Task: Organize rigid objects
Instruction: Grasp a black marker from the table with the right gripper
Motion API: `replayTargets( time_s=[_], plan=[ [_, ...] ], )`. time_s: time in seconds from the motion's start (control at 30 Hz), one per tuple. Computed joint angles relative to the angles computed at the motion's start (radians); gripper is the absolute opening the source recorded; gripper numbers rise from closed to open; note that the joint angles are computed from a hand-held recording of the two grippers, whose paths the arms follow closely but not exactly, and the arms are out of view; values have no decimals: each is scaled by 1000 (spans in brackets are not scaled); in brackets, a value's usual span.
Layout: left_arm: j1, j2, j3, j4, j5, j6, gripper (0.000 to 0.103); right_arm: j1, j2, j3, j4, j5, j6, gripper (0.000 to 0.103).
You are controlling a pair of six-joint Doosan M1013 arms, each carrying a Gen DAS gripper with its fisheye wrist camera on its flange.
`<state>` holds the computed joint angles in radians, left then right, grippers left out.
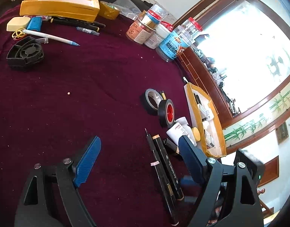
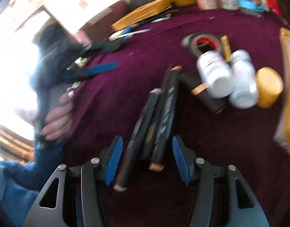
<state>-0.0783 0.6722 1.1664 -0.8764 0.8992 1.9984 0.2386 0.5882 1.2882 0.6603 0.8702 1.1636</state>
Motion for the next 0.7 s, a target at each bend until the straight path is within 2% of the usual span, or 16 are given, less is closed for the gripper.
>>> replayTargets(
  time_s=[0.1,0.13,0.23,0.33,0.47,0.53,0.7],
  plan=[
    [-2,1,-4,8,8,1,85,4,10,-21,-108,-35,108,38],
    [-3,1,-4,9,8,2,85,3,17,-33,-121,-29,122,30],
    [-7,-1,-2,18,5,11,85,18,32,-60,-190,-38,171,21],
    [-12,0,-4,38,7,12,85,57,48,-98,-371,-59,257,19],
    [-23,-9,3,86,17,-5,85,98,44,-91,-583,-106,332,17],
    [-37,-28,19,158,23,-49,85,92,30,-69,-571,-119,328,13],
    [-79,-82,93,278,37,-86,81,58,-4,-9,-453,-140,283,13]
  ],
)
